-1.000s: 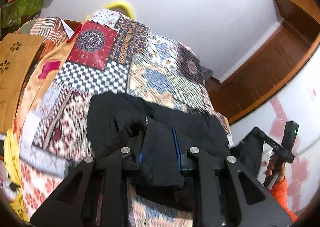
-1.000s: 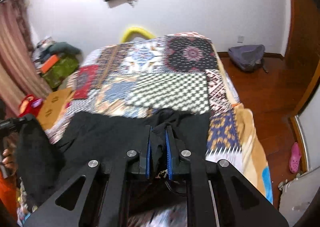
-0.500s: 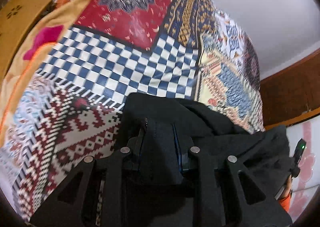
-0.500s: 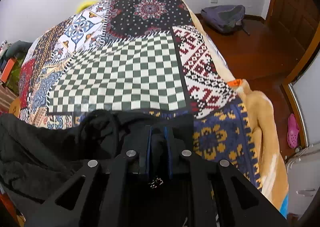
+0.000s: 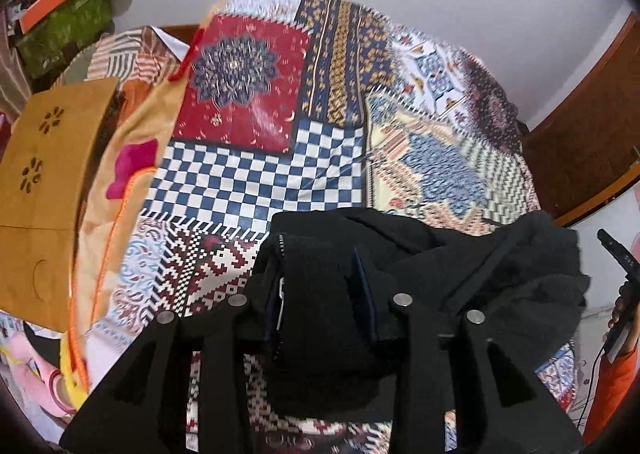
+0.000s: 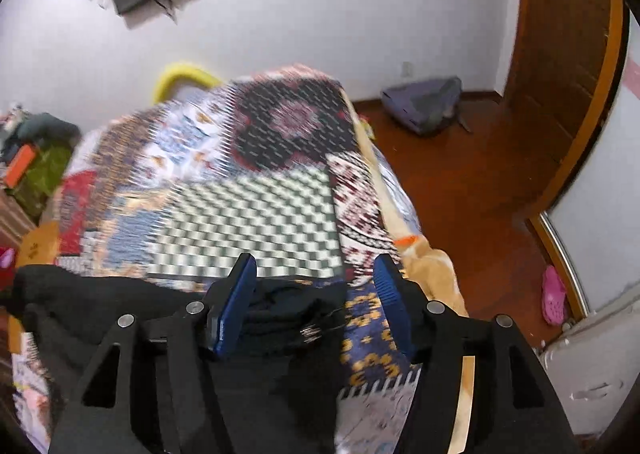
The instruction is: Fold large clothes
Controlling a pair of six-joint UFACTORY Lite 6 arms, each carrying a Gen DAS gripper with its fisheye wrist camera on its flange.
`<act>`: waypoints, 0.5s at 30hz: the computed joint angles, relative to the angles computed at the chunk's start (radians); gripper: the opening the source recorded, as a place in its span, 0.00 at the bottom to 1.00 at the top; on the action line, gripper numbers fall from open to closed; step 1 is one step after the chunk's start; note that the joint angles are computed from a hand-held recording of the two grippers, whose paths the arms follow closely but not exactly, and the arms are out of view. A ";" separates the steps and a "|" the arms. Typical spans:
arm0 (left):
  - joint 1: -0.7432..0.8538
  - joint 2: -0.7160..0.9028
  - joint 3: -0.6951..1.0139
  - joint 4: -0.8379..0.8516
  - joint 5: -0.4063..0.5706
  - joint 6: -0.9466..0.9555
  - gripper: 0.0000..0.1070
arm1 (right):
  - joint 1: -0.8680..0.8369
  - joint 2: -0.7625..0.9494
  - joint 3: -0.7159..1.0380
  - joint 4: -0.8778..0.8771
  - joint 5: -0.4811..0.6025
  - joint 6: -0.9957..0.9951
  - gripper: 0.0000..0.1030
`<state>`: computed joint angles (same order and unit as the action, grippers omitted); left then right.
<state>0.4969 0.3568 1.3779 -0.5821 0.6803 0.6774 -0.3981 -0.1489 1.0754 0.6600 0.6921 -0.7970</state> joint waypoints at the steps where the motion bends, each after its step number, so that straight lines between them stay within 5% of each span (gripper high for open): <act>1: 0.008 -0.022 -0.005 -0.005 0.019 0.000 0.34 | -0.009 -0.035 -0.002 0.018 0.044 -0.015 0.57; 4: 0.023 -0.056 -0.005 -0.005 0.064 -0.021 0.36 | 0.007 -0.137 -0.031 0.057 0.148 -0.044 0.63; 8: 0.067 -0.081 0.000 -0.048 0.151 -0.015 0.39 | 0.137 -0.299 -0.146 0.032 0.136 -0.016 0.72; 11: 0.097 -0.098 -0.002 -0.073 0.198 0.003 0.45 | 0.277 -0.359 -0.240 0.002 0.101 0.044 0.72; 15: 0.102 -0.182 -0.065 -0.067 0.131 0.033 0.62 | 0.520 -0.293 -0.327 -0.135 -0.053 0.215 0.72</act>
<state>0.5986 0.1748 1.3125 -0.6494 0.8112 0.7106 0.1223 -0.4415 0.7481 0.5248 0.6389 -0.5825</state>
